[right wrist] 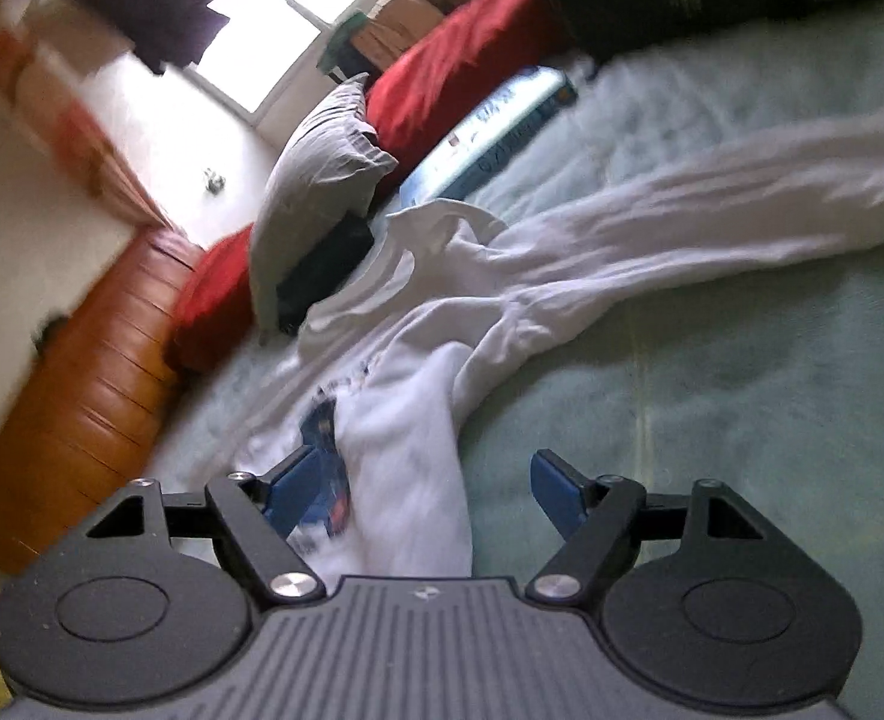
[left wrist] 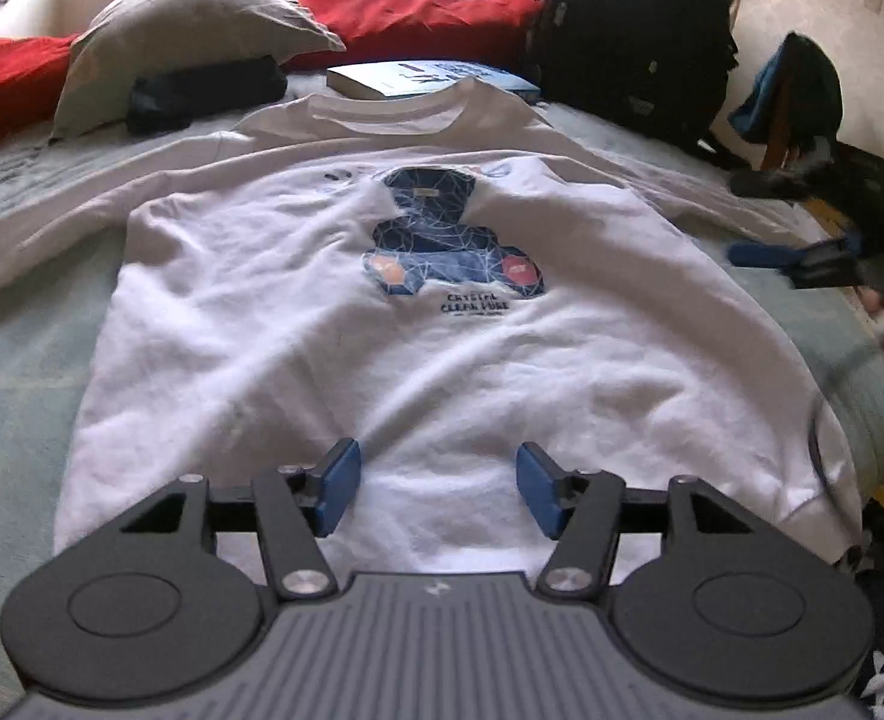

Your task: Fold clothes

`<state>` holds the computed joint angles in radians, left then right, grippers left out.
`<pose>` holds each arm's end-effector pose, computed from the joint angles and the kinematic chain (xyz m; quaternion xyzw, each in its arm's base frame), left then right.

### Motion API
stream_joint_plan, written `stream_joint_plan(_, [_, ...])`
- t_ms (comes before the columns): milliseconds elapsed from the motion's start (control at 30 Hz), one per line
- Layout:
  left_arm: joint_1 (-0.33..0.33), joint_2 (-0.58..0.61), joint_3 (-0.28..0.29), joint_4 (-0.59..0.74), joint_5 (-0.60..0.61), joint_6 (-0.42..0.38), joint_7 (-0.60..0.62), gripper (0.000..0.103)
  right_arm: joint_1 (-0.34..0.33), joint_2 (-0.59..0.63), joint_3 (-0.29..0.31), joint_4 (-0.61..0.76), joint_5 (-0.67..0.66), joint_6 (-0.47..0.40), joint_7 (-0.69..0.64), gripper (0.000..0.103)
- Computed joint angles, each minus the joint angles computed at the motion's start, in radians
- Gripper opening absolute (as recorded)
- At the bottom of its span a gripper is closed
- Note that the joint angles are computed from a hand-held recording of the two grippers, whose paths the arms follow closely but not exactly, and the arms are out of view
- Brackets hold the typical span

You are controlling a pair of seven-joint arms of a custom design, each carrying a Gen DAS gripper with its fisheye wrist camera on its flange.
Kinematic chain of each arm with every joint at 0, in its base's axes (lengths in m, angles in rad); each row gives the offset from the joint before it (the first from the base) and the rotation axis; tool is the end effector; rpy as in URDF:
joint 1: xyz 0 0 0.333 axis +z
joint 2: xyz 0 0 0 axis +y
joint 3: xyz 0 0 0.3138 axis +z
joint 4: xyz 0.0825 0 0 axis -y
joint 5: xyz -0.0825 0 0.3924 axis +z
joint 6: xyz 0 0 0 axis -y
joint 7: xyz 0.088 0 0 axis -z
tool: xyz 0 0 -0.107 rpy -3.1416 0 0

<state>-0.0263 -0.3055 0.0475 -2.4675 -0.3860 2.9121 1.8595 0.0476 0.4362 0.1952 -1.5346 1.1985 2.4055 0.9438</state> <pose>0.4904 0.0346 0.4843 -0.6802 0.6290 -0.3047 0.2209 0.7091 0.1583 0.4550 -0.6191 0.5873 0.1327 0.5042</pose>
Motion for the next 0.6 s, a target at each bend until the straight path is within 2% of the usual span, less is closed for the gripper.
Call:
stream_joint_plan(100, [-0.033,0.0,0.033,0.004,-0.054,-0.002,0.049,0.064,0.011,0.124,0.002,0.131,-0.032,-0.006,0.111,0.074])
stream_joint_plan(200, [-0.035,0.01,0.038,0.014,-0.083,-0.001,0.064,0.064,-0.008,0.188,0.048,0.187,0.019,0.047,0.122,0.07])
stream_joint_plan(367, [-0.032,0.03,0.03,0.027,-0.112,0.014,0.086,0.068,0.027,0.26,0.06,0.288,-0.085,0.114,0.193,0.066])
stream_joint_plan(433, [-0.032,0.031,0.029,0.029,-0.121,0.015,0.094,0.068,0.05,0.262,0.051,0.289,-0.155,0.164,0.221,0.055])
stream_joint_plan(500, [-0.031,0.031,0.029,0.03,-0.129,0.013,0.101,0.068,0.079,0.257,0.032,0.28,-0.238,0.215,0.261,0.013])
stream_joint_plan(600, [-0.021,0.027,0.024,0.032,-0.129,0.004,0.096,0.068,0.067,0.246,0.055,0.26,-0.287,0.265,0.251,0.012])
